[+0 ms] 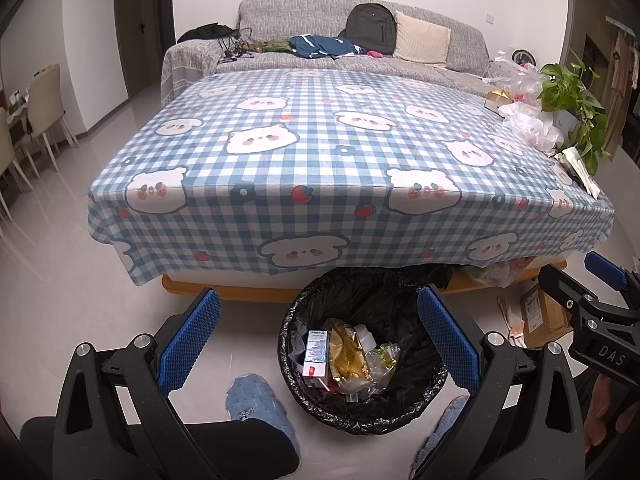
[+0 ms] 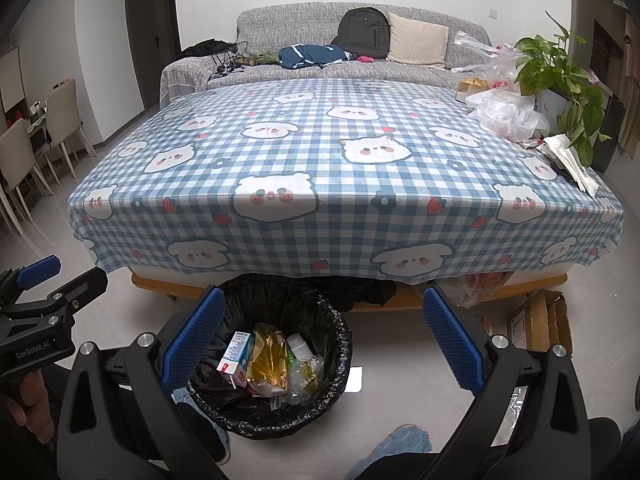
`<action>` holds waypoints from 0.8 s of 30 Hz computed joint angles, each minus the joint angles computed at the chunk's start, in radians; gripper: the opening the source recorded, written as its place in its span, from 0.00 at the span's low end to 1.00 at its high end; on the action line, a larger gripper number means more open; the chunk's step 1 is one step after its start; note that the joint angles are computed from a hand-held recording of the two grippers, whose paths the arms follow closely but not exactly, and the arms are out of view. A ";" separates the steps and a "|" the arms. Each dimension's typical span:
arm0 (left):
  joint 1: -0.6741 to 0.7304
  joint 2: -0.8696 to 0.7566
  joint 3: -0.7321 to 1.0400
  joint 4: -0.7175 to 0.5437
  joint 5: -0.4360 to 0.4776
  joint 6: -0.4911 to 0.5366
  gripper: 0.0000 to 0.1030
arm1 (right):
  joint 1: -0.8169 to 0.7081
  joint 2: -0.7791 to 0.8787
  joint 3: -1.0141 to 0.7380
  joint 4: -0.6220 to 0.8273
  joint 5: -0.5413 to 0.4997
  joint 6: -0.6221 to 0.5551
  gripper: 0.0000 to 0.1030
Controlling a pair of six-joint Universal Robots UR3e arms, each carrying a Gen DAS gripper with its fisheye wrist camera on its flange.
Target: Collect trash
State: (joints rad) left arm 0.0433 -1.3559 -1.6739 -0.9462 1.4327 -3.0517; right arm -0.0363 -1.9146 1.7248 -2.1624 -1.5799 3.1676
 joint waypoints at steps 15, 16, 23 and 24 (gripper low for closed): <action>-0.019 -0.022 0.015 0.004 0.031 0.009 0.94 | 0.006 0.006 -0.003 -0.003 -0.007 0.003 0.92; -0.020 -0.023 0.015 0.005 0.032 0.009 0.94 | 0.007 0.007 -0.003 -0.004 -0.008 0.003 0.92; -0.013 -0.019 0.011 0.007 0.018 0.013 0.94 | 0.002 0.003 0.002 -0.005 -0.004 -0.001 0.92; -0.014 -0.019 0.011 0.009 0.020 0.014 0.94 | 0.002 0.003 0.002 -0.006 -0.005 -0.001 0.92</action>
